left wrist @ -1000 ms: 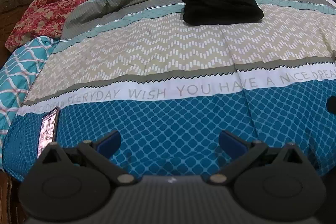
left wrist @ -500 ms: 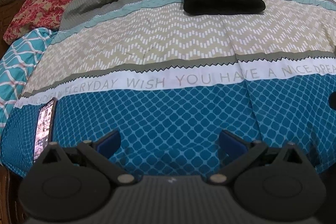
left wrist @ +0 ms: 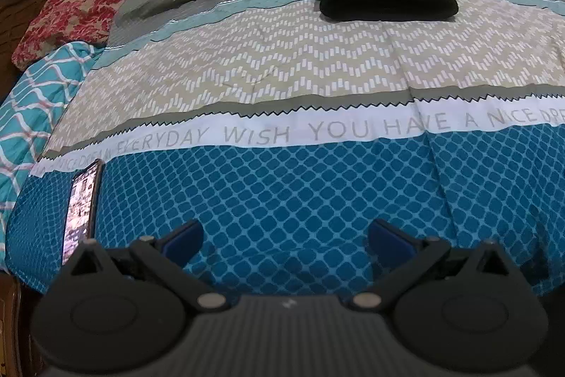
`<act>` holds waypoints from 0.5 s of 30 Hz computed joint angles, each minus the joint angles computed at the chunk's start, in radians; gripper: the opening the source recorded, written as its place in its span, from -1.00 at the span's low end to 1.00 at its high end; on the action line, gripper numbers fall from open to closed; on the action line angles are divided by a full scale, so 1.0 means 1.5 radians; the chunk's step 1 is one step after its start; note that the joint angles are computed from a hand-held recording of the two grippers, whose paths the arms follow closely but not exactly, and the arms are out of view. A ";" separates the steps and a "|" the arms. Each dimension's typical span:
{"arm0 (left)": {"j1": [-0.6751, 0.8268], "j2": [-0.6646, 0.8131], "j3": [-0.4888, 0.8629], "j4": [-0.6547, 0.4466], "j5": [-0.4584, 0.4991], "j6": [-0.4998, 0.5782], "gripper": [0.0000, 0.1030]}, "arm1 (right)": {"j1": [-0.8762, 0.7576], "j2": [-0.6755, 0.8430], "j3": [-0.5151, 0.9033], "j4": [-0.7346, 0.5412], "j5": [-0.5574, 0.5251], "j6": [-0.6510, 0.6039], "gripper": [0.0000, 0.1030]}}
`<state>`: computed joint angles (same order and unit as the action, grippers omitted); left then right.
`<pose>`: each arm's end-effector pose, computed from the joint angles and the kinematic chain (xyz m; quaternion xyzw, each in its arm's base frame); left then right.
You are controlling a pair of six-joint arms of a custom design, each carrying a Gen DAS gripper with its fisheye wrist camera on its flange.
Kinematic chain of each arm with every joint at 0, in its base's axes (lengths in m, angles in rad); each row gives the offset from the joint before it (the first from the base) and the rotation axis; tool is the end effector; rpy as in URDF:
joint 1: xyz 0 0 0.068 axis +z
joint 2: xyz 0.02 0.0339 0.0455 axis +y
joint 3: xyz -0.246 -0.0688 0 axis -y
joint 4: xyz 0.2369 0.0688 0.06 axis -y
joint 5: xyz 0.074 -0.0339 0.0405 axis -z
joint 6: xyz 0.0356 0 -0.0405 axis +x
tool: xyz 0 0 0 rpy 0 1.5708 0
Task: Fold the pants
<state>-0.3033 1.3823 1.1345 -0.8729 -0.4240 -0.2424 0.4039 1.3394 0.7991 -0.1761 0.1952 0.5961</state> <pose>0.2569 -0.0650 0.2594 -0.0179 0.9539 0.1387 0.2654 0.2600 0.1036 0.2110 0.1271 0.8977 0.1199 0.4044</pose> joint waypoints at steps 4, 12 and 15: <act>-0.001 0.000 -0.002 0.000 -0.005 0.001 1.00 | 0.003 0.001 0.001 -0.001 0.003 0.003 0.87; 0.001 0.005 -0.001 -0.002 -0.011 -0.001 1.00 | 0.002 0.001 0.001 0.000 0.002 0.001 0.87; -0.001 0.007 0.000 -0.004 -0.015 -0.005 1.00 | 0.002 0.001 0.001 0.000 0.002 0.001 0.87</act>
<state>-0.3055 1.3924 1.1349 -0.8785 -0.4459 -0.2494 0.4065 1.3409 0.8003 -0.1760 0.1984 0.5979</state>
